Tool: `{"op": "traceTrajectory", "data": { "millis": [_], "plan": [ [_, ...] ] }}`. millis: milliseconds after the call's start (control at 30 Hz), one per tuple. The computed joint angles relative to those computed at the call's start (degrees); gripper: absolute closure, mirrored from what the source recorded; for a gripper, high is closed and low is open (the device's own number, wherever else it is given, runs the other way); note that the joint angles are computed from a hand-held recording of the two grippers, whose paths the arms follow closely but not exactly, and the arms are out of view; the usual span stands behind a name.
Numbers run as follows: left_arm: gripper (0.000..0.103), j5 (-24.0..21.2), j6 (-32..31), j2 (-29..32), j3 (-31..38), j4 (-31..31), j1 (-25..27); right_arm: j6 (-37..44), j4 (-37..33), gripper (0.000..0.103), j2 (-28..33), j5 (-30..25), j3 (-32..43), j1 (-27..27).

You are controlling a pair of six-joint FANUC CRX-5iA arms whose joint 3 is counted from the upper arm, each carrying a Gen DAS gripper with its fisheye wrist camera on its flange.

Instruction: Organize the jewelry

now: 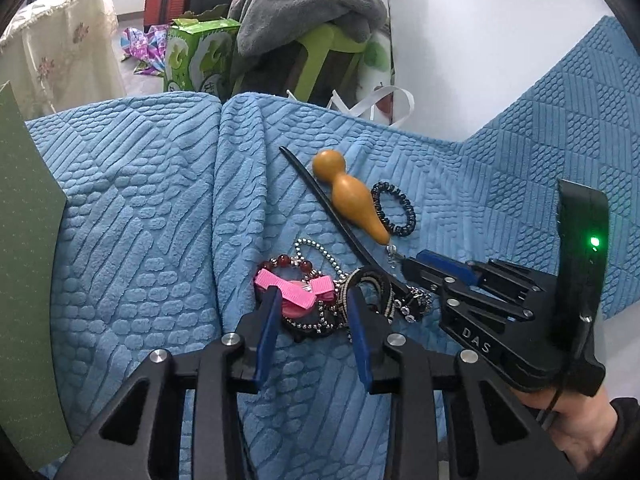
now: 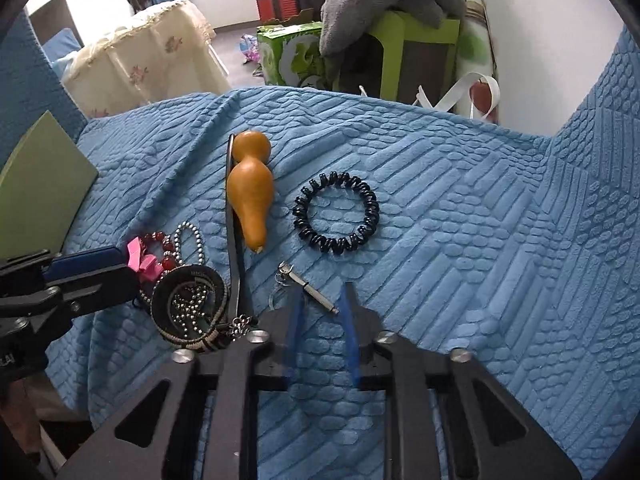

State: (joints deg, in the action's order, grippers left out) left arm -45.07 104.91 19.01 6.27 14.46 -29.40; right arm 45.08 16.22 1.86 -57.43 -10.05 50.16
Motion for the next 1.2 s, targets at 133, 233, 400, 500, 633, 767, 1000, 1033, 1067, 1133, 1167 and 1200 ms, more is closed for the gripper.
{"op": "traceTrajectory", "data": {
  "millis": [133, 233, 400, 500, 633, 767, 1000, 1033, 1067, 1133, 1167, 1200],
  "plan": [
    [0.071, -1.3, 2.2, 0.9, 1.6, -2.2, -0.4, 0.6, 0.7, 0.098, 0.3, -0.8, 0.2, 0.7],
    [0.070, -1.8, 3.8, 1.4, 2.3, -3.5, -0.6, -0.3, -1.1, 0.100, -0.3, -0.3, 0.2, 0.1],
    [0.070, -1.4, 4.9, 1.2, 2.3, -5.4, -1.1, -3.0, -0.7, 0.100, -2.3, 1.5, -0.9, -0.3],
    [0.070, -1.0, 5.9, 1.4, 2.6, -6.3, -1.5, -4.1, -1.3, 0.100, -2.6, 1.5, -0.9, -0.5],
    [0.071, -0.8, 6.5, 1.4, 2.9, -7.5, -1.9, -4.8, -1.7, 0.100, -3.3, 1.7, -1.1, -0.6],
    [0.089, 0.0, 6.0, 0.8, 1.7, -5.5, -1.3, -6.3, -1.8, 0.100, -3.5, 1.5, -1.1, -0.5],
    [0.102, 1.0, 4.0, -1.2, -1.6, -2.2, 0.0, -11.4, -0.3, 0.100, -5.1, 2.0, -2.5, 0.4],
    [0.103, 1.5, 3.4, -1.7, -2.5, -1.2, 0.3, -11.8, -0.2, 0.100, -5.1, 1.9, -2.5, 0.6],
    [0.103, 1.7, 3.4, -1.8, -2.6, -1.0, 0.4, -11.9, -0.2, 0.100, -5.2, 1.8, -2.5, 0.8],
    [0.103, 2.4, 2.4, -2.4, -3.3, -0.1, 0.7, -11.7, -0.3, 0.100, -4.9, 1.5, -2.3, 1.0],
    [0.103, 2.9, 1.3, -2.7, -3.6, 0.5, 0.8, -11.7, -0.3, 0.100, -4.7, 1.4, -2.2, 1.1],
    [0.103, 2.9, 0.6, -2.9, -3.6, 0.3, 0.8, -11.7, -0.3, 0.100, -4.5, 1.3, -2.1, 1.2]
  ]
}}
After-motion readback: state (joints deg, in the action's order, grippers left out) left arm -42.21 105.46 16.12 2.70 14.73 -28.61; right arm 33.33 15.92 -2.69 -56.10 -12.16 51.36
